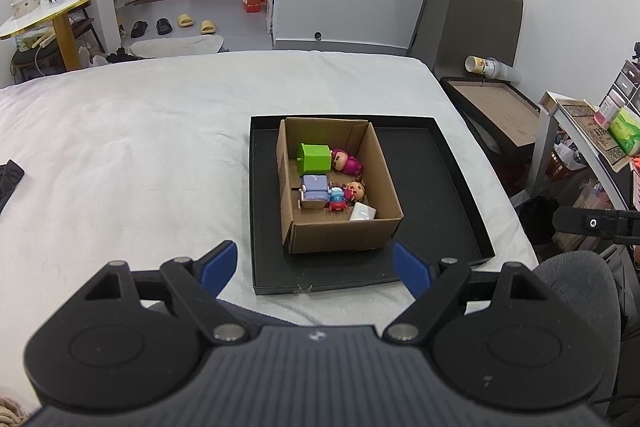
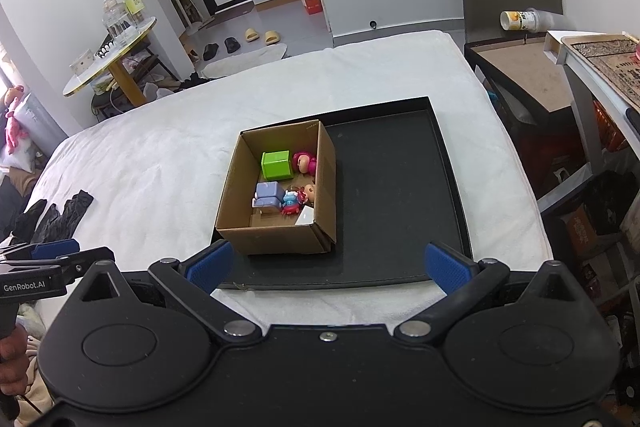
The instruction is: Organize rigid objects
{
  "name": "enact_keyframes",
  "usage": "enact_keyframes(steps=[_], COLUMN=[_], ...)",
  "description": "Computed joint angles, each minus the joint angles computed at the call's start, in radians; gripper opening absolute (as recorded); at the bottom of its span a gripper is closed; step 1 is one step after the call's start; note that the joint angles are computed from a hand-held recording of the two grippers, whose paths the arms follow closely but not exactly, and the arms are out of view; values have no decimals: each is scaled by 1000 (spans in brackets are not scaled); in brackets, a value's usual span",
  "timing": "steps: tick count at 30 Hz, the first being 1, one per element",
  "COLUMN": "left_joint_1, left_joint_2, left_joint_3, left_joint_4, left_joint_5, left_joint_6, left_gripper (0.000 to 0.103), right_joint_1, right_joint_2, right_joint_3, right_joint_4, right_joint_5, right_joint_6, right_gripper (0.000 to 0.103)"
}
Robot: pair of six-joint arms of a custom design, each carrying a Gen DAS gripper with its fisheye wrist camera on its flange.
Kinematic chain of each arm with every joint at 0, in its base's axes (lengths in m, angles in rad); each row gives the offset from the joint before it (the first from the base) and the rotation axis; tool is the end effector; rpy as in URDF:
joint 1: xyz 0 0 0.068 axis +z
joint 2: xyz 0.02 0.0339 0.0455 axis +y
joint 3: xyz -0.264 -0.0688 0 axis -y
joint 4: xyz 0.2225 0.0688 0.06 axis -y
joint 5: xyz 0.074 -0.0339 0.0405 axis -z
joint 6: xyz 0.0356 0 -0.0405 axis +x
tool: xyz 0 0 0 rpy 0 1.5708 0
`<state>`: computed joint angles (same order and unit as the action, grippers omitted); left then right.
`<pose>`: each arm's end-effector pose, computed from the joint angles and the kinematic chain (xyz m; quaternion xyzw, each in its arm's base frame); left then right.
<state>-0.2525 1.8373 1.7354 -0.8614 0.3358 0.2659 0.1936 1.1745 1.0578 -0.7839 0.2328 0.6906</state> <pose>0.3635 -0.1059 0.3169 0.2894 0.8966 -0.1575 0.2960 0.2111 0.0330 0.3056 0.2677 0.8998 0.0406 0.3422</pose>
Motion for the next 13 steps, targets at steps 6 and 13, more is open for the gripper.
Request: enact_keyframes(steps=[6, 13], left_joint_1=[-2, 1], left_joint_2=[0, 1], left_joint_3=[0, -14], left_joint_4=[-2, 11], left_joint_5=[-3, -4], left_joint_6=[-2, -3], left_gripper=[84, 84], right_joint_1=[-2, -2], right_joint_2=[0, 0], right_joint_3=[-5, -12], right_joint_4=[1, 1], right_joint_5=[-1, -1], right_joint_6=[3, 6], right_gripper=[103, 103])
